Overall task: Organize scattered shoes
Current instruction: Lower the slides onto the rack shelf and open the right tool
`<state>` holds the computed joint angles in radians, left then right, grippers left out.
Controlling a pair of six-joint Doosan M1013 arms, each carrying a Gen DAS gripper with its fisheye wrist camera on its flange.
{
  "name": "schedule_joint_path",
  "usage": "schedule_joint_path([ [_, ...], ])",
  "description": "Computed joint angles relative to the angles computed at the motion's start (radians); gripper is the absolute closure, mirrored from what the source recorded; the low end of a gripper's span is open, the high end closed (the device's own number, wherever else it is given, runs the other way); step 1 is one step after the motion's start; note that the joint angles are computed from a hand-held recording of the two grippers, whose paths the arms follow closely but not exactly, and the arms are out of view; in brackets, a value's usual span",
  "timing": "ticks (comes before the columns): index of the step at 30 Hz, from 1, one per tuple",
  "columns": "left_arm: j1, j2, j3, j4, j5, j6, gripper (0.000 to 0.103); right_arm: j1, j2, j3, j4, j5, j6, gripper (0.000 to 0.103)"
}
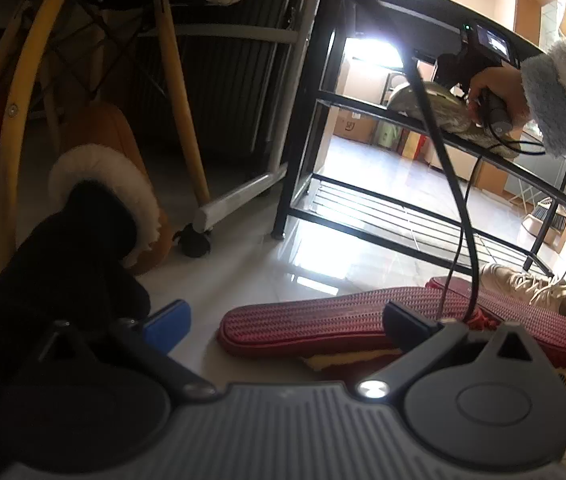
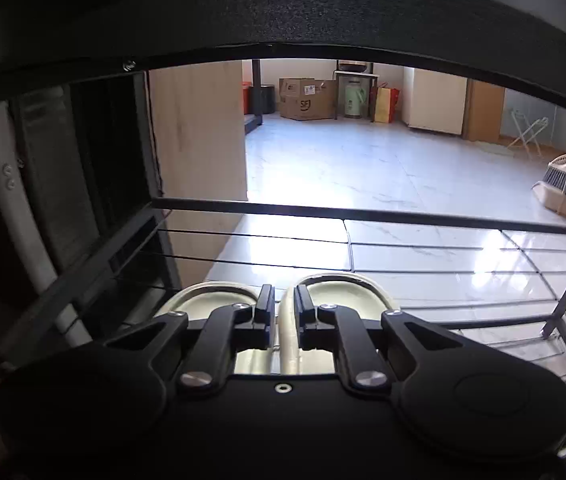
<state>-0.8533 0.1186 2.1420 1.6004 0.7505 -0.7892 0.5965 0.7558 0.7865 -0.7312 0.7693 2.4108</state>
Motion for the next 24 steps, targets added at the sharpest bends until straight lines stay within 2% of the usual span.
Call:
schedule_joint_path([
  [4, -0.001, 0.002, -0.002, 0.0, 0.0, 0.009, 0.0, 0.0, 0.018, -0.022, -0.017, 0.011, -0.005, 0.092],
  [6, -0.001, 0.003, -0.001, 0.001, -0.002, 0.008, 0.0, -0.001, 0.011, -0.009, -0.012, -0.009, -0.012, 0.089],
  [9, 0.0, 0.003, -0.002, 0.001, -0.011, 0.009, 0.0, -0.001, -0.017, 0.037, -0.012, -0.071, -0.006, 0.071],
  [11, -0.005, 0.002, 0.001, 0.014, -0.007, 0.008, 0.0, 0.002, -0.041, 0.082, -0.052, -0.111, 0.031, 0.04],
  [12, -0.007, 0.001, 0.002, 0.021, -0.004, 0.007, 0.0, 0.005, -0.058, 0.117, -0.098, -0.137, 0.056, 0.035],
  [14, -0.011, 0.002, 0.004, 0.033, 0.002, 0.006, 0.0, 0.011, -0.084, 0.168, -0.172, -0.169, 0.108, 0.034],
  [18, -0.013, 0.001, 0.006, 0.042, 0.002, -0.002, 0.0, 0.027, -0.176, 0.337, -0.449, -0.279, 0.37, 0.029],
  [21, -0.017, 0.0, 0.009, 0.052, 0.011, -0.014, 0.0, 0.037, -0.254, 0.469, -0.728, -0.329, 0.672, 0.026],
  [24, -0.018, 0.0, 0.008, 0.051, 0.014, -0.017, 0.0, 0.047, -0.325, 0.598, -0.989, -0.347, 0.999, 0.015],
])
